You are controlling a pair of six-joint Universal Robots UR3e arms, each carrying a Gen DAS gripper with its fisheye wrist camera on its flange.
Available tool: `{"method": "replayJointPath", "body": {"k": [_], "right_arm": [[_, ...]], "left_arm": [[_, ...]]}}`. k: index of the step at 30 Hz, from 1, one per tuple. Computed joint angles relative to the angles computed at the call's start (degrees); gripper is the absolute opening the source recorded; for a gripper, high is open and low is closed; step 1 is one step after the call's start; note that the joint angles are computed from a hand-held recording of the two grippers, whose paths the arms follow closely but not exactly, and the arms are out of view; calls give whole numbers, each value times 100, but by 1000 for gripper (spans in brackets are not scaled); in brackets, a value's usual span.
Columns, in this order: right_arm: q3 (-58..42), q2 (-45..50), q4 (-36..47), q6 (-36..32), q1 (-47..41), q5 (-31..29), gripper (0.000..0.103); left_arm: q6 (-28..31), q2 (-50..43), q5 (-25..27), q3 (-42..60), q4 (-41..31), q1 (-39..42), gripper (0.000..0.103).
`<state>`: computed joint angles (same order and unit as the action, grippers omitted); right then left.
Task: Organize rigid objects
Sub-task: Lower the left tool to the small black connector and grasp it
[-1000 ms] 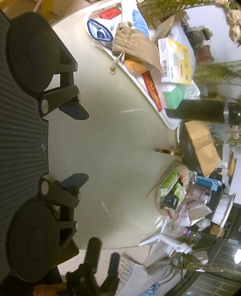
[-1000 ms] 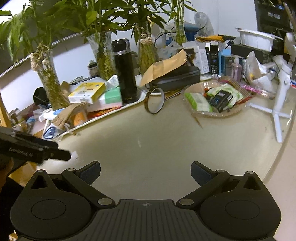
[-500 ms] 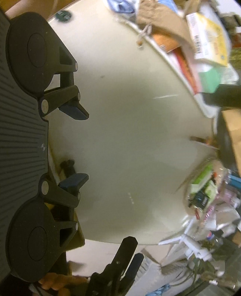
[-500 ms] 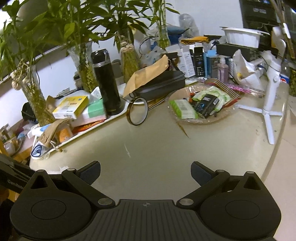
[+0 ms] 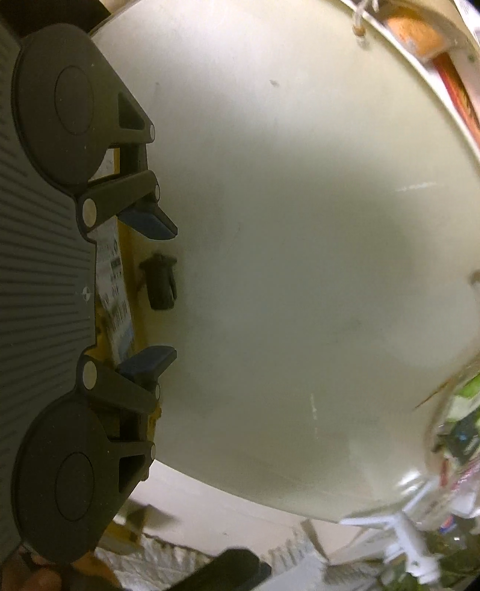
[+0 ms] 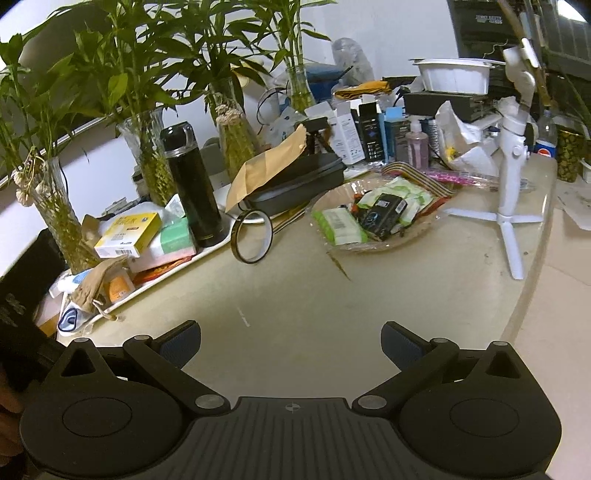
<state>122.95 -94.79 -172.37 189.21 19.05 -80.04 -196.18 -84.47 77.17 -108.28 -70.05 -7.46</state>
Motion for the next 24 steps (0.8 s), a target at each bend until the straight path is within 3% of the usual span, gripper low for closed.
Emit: {"method": "replayJointPath", "body": {"k": [7,9,11,24], "right_arm": [[198,-186,-97,-92,-80,-13,103],[211,-206,-78,-118,-88,-10,103],[230,-236,-68,-171,-86,-23,103],[129,-78,-83,-223,96,-211,103]], "left_arm": [[-560,-638,522,389,105,-579,62],[-763,-734,606,469,147,-718,57],[-864,-637,580,452,52,-751,38],[-553,-58,533,14,308,-513,37]]}}
